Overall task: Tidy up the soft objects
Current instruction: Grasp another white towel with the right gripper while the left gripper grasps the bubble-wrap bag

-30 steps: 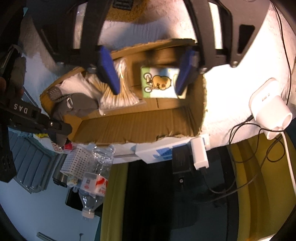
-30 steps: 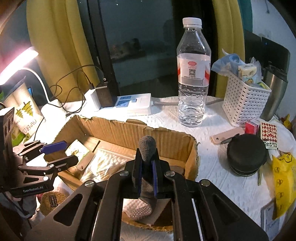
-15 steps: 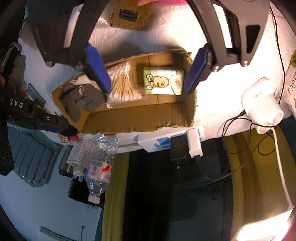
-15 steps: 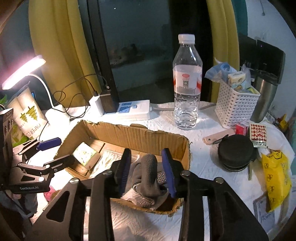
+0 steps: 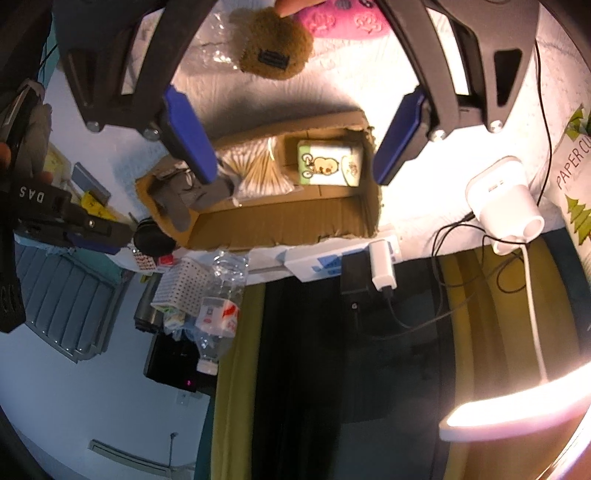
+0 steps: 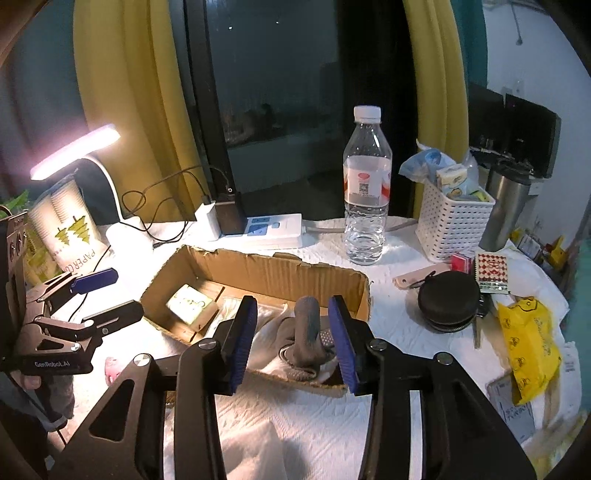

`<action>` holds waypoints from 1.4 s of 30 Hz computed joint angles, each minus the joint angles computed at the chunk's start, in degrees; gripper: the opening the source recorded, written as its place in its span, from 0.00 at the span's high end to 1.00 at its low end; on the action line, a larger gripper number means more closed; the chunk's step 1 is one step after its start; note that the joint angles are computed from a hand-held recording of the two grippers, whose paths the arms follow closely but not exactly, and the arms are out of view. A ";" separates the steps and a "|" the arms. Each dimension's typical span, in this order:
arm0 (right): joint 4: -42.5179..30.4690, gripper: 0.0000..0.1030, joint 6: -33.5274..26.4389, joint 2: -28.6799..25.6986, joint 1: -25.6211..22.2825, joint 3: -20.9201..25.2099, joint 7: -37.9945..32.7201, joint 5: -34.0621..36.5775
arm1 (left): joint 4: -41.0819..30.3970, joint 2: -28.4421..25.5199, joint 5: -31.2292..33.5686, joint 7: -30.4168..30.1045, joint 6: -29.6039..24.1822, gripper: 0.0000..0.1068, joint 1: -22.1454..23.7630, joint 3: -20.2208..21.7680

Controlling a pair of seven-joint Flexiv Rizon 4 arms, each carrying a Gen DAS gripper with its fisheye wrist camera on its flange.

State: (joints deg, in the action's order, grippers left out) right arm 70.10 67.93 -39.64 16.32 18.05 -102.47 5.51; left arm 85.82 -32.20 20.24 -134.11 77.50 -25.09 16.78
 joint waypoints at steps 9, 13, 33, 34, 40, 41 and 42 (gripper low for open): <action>7.01 0.59 3.13 4.52 -1.09 0.96 -0.64 1.25 | 3.32 2.75 3.87 -4.54 1.19 0.18 -3.43 2.09; 9.74 0.59 3.74 6.01 -1.66 1.64 -0.82 1.89 | 4.61 3.57 5.18 -6.18 1.37 0.18 -3.87 1.85; 17.46 0.58 3.17 6.99 -2.41 3.03 0.04 3.76 | 9.70 4.83 8.86 -11.40 1.16 0.18 -4.96 -0.09; 17.50 0.58 2.87 6.81 -2.49 3.17 0.00 3.92 | 9.81 4.76 8.71 -11.35 1.05 0.18 -4.88 -0.33; 17.09 0.58 0.58 5.21 -3.02 4.12 -0.77 5.30 | 9.97 4.22 7.78 -10.70 -0.40 0.18 -4.75 -1.54; 16.92 0.58 0.11 4.93 -3.04 4.17 -0.89 5.51 | 9.88 4.12 7.60 -10.58 -0.73 0.18 -4.74 -1.75; 16.76 0.58 -0.21 4.65 -3.04 4.13 -1.01 5.69 | 9.71 4.00 7.45 -10.45 -1.09 0.18 -4.74 -1.95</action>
